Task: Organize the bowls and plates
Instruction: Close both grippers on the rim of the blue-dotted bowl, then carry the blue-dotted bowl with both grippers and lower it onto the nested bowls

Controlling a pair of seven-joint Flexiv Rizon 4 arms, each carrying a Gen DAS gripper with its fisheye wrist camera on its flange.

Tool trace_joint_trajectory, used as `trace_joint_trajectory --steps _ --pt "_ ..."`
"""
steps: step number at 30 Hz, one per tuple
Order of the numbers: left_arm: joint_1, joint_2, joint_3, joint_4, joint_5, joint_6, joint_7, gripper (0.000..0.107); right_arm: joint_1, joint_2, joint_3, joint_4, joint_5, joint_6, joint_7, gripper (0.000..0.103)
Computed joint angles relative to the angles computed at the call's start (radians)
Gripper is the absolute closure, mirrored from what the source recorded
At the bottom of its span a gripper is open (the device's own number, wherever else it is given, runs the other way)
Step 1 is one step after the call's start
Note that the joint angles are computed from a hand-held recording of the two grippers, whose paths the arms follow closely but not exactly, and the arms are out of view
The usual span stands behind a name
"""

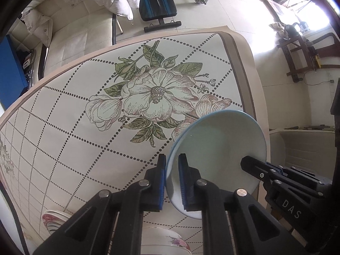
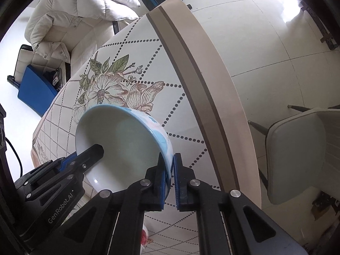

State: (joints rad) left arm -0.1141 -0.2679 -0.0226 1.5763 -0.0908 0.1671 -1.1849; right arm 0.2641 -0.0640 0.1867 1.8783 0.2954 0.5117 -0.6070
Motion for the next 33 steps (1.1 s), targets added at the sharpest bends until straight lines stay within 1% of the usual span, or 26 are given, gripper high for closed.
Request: trace_joint_trajectory --steps 7,14,23,33 --pt "0.004 0.038 0.006 0.021 0.003 0.017 0.013 0.097 -0.001 0.029 -0.002 -0.006 -0.008 -0.020 -0.002 0.097" --pt "0.026 0.085 0.016 0.048 -0.019 0.016 0.034 0.097 0.018 0.067 0.009 -0.018 -0.036 -0.043 0.021 0.097" --pt "0.063 0.175 0.038 0.098 -0.037 -0.001 0.074 0.097 0.057 0.127 0.031 -0.022 -0.062 -0.059 0.072 0.097" --pt "0.113 0.298 0.076 0.180 -0.039 -0.038 0.142 0.097 0.124 0.180 0.069 -0.026 -0.074 -0.082 0.135 0.097"
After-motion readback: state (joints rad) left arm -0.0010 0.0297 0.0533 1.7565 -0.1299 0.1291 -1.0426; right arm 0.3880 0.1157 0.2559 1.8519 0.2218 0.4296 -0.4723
